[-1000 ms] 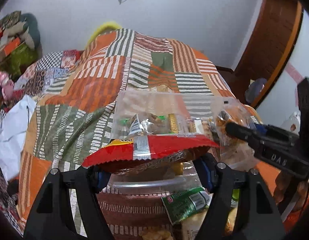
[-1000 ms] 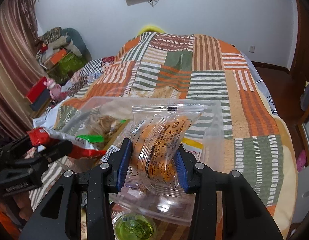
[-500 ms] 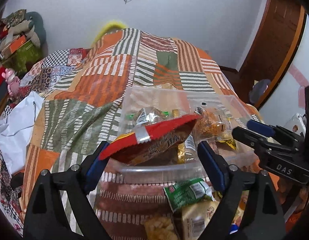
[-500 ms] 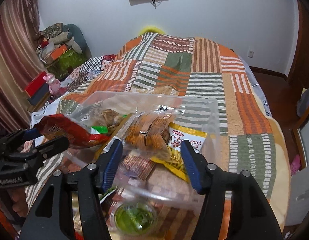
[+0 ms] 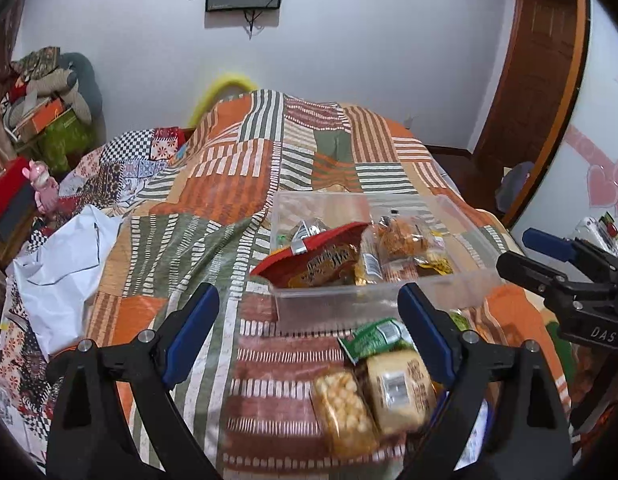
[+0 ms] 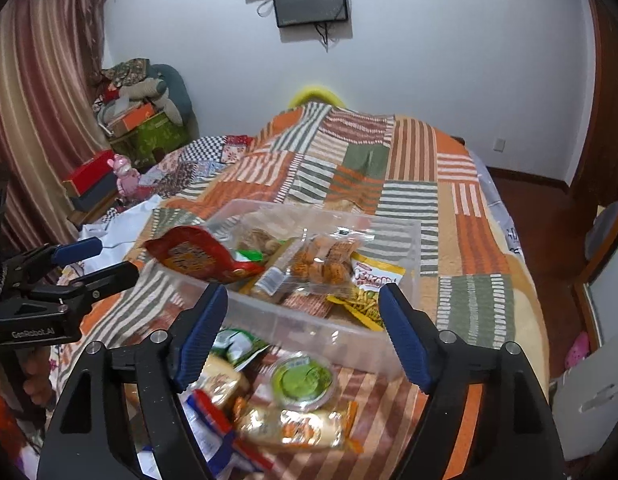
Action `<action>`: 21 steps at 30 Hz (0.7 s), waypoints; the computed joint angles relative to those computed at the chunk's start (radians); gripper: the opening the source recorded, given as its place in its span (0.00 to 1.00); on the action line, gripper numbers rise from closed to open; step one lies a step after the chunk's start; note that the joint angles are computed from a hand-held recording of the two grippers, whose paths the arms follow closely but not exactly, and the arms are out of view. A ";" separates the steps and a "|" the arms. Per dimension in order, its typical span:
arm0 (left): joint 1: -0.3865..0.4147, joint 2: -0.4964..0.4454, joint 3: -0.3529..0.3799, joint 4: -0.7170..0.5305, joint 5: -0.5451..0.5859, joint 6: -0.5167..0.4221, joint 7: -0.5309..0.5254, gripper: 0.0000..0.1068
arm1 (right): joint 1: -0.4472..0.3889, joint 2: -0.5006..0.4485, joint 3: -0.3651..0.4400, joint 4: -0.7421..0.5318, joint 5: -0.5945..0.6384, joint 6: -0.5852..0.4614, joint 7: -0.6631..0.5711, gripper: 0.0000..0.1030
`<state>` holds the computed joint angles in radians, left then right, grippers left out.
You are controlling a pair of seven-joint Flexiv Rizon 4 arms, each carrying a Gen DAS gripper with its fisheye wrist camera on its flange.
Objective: Organize snacks
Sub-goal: 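Grasp the blue-white bag with the right gripper while the left gripper grasps the puffed snack bag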
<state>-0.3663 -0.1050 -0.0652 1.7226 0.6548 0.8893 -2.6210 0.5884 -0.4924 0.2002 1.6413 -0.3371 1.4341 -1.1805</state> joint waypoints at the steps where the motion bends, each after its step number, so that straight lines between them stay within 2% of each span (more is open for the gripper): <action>1: -0.005 0.010 -0.001 0.008 0.003 -0.002 -0.003 0.87 | 0.003 0.010 -0.003 0.014 -0.001 0.009 0.002 0.75; 6: -0.017 0.058 -0.023 0.041 0.032 -0.027 -0.014 0.88 | 0.026 0.053 -0.021 0.088 -0.017 0.057 0.032 0.80; 9: -0.016 0.083 -0.041 0.063 0.041 -0.041 -0.014 0.88 | 0.023 0.065 -0.006 0.118 -0.016 0.069 0.040 0.82; 21: -0.001 0.114 -0.077 0.162 -0.010 -0.013 0.000 0.89 | 0.013 0.052 0.078 0.156 0.034 0.002 0.016 0.82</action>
